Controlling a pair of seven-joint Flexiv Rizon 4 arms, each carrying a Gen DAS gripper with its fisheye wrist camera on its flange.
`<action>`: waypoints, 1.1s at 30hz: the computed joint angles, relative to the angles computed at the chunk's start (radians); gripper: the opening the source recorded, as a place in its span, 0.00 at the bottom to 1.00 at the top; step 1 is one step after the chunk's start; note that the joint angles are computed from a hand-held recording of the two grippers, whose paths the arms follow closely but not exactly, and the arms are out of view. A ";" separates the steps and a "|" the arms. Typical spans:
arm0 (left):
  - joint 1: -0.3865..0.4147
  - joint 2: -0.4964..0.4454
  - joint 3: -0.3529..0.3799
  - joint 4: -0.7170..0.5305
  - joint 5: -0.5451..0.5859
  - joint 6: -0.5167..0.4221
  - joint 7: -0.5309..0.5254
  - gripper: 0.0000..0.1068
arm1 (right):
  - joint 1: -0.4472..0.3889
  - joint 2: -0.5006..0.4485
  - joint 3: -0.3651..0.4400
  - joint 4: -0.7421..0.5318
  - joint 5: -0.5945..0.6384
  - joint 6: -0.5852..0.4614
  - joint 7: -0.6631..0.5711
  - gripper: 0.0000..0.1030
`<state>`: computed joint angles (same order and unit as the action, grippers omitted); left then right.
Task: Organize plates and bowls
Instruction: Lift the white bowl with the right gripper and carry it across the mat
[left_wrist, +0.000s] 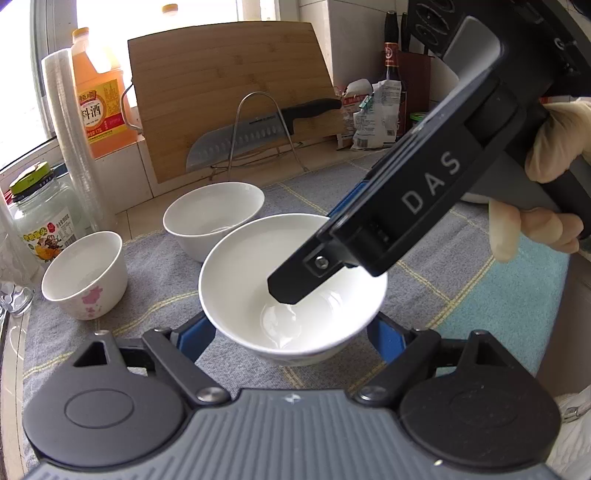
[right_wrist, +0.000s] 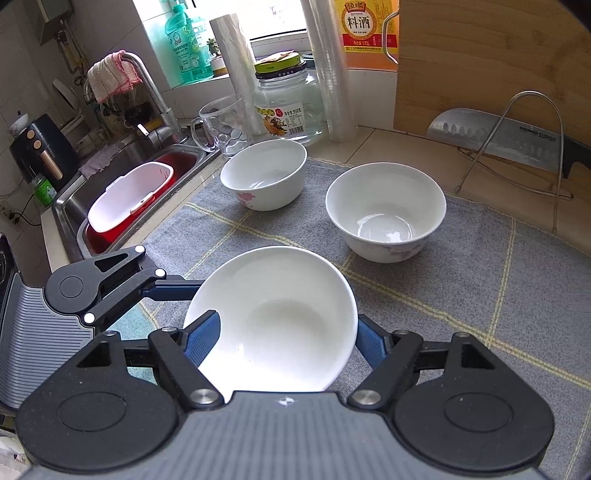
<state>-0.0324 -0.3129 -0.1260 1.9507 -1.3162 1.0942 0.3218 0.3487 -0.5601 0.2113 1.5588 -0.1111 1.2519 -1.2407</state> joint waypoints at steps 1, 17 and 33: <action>-0.003 0.002 -0.002 0.003 0.005 -0.007 0.000 0.83 | 0.004 0.014 -0.013 0.022 -0.002 0.010 0.015 0.81; -0.051 -0.008 -0.027 0.005 0.059 -0.077 -0.010 0.83 | -0.006 0.159 -0.098 0.265 -0.108 0.082 0.214 0.81; -0.042 -0.041 -0.041 -0.021 0.132 -0.071 -0.097 0.83 | -0.053 0.152 -0.061 0.273 -0.098 0.071 0.198 0.81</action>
